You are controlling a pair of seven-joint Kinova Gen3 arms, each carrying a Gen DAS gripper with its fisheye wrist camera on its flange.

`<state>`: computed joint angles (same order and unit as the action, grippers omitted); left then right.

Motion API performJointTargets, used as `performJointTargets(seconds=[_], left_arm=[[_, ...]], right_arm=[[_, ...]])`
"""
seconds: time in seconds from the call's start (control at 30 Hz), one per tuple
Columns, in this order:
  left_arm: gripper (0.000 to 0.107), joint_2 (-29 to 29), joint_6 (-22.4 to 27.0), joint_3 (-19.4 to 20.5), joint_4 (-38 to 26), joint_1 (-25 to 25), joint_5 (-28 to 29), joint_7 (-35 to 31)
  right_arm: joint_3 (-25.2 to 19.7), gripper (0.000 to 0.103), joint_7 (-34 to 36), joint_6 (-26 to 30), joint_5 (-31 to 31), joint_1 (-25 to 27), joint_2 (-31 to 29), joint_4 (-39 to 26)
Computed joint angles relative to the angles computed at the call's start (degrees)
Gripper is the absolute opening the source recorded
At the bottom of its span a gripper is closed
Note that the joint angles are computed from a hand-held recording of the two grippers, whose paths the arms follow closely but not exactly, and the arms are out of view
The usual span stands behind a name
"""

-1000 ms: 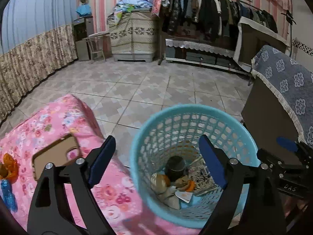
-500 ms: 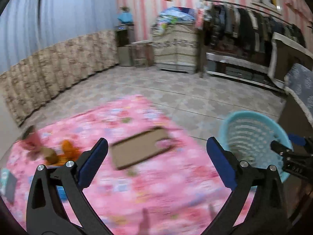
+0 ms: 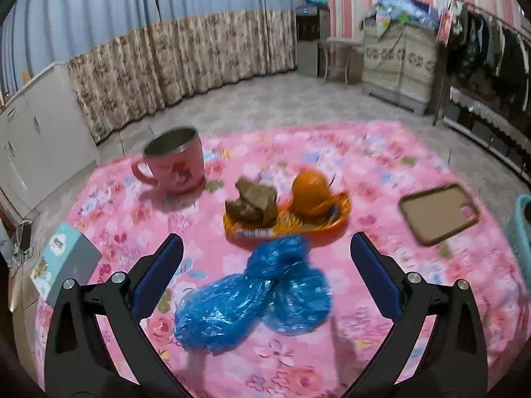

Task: Collect trash
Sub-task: 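Move both tools back over the tablecloth, then grasp the blue plastic bags with the left tool while the right tool grasps the orange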

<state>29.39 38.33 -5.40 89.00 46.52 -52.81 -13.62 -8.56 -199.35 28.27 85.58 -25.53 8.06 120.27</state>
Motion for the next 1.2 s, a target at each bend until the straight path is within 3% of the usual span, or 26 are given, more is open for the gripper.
performJointTargets(seconds=[0.07, 0.2, 0.27, 0.33, 0.43, 0.63, 0.73, 0.8, 0.9, 1.03, 1.2], left_arm=[[0.097, 1.2, 0.8, 3.6, -1.7, -3.7, 3.4, -4.7], [0.091, 3.3, 1.4, 4.2, -4.6, -6.3, 11.4, -12.8], [0.076, 3.1, -0.3, 4.9, -4.4, -8.0, 14.7, -16.1], [0.052, 3.1, -2.1, 6.8, -4.2, -10.8, 19.1, -20.7], [0.037, 2.4, -4.0, 5.3, -2.9, -10.5, 21.6, -22.8], [0.031, -2.6, -6.8, -4.1, 3.4, -2.8, 13.8, -16.1], [0.031, -6.2, -8.9, -6.8, 7.3, -2.6, 10.0, -9.3], [0.031, -7.8, -11.0, -6.6, 9.4, -4.5, 8.5, -6.0], [0.031, -8.4, -11.0, -6.1, 10.2, -6.7, 6.7, -3.2], [0.031, -9.4, -11.5, -4.6, 11.3, -9.4, 4.9, -0.5], [0.031, -9.7, -11.6, -3.6, 11.8, -10.6, 1.7, 2.1]], right_arm=[[-0.1, 0.095, 1.8, -0.3, -2.0, -0.3, 2.1, -2.3], [1.2, 0.095, 4.2, -1.3, -4.2, -1.6, 5.5, -5.7], [2.0, 0.095, 6.1, -1.8, -5.4, -2.3, 6.9, -7.1], [2.7, 0.095, 7.7, -2.3, -6.7, -3.0, 8.5, -8.3], [4.0, 0.095, 10.7, -3.8, -9.8, -4.0, 10.2, -10.3], [7.2, 0.095, 19.2, -5.9, -16.3, -7.9, 13.1, -15.4], [2.2, 0.095, 26.2, -6.7, -21.5, -3.9, 15.3, -19.3], [-0.1, 0.095, 30.9, -5.6, -24.9, -2.9, 17.4, -22.6], [2.6, 0.094, 37.2, -4.6, -29.8, -6.2, 19.7, -26.3], [2.8, 0.093, 43.7, -2.4, -33.5, -7.9, 23.2, -31.6], [1.2, 0.08, 54.9, 2.6, -40.0, -8.5, 27.8, -39.7]])
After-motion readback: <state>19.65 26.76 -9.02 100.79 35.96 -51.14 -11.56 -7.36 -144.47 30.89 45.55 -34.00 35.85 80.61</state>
